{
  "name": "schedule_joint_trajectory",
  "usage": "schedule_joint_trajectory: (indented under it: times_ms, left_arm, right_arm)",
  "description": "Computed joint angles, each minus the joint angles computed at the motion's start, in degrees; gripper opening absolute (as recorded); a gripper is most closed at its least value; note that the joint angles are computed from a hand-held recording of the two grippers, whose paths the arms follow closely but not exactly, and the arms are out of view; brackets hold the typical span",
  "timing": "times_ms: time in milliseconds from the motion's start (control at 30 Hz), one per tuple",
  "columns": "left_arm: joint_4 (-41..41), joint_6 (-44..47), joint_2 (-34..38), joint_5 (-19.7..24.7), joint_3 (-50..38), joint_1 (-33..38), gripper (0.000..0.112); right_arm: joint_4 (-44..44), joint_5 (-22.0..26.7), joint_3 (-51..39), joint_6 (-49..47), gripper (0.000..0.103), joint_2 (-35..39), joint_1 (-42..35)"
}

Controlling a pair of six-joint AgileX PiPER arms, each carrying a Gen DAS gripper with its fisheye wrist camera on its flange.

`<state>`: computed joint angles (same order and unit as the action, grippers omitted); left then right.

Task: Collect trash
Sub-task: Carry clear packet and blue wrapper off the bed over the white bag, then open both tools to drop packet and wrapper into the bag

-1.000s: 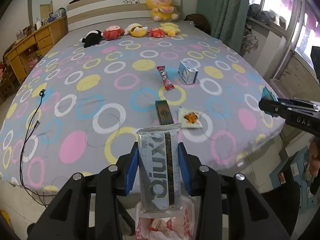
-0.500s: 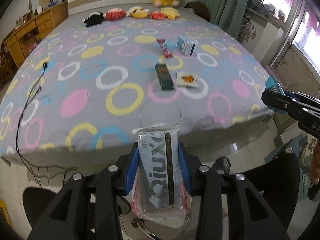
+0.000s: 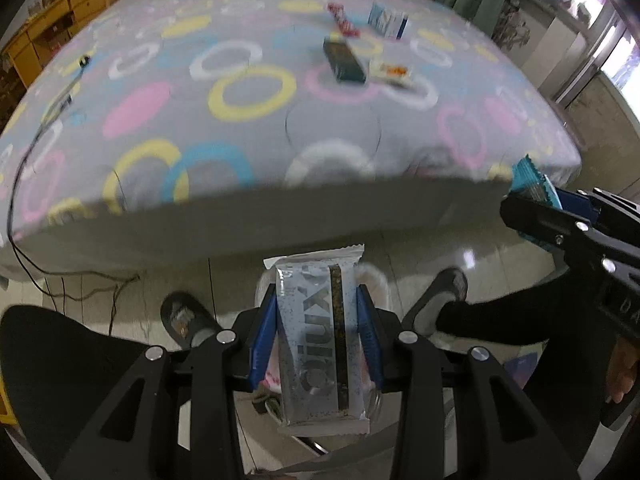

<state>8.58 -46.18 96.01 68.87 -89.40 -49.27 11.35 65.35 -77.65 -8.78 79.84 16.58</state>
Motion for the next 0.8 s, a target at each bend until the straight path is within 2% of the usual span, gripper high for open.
schedule_joint_trajectory:
  times_ms: [467, 800]
  left_arm:
    - [-10.8, 3.6, 8.0, -8.8, 11.3, 4.4, 0.038]
    - [-15.9, 6.6, 15.0, -9.7, 11.2, 6.7, 0.038]
  right_arm:
    - [0.6, -10.1, 12.4, -2.5, 0.028, 10.9, 3.6]
    - [1.1, -15.0, 16.0, -3.8, 0.028, 18.8, 5.2]
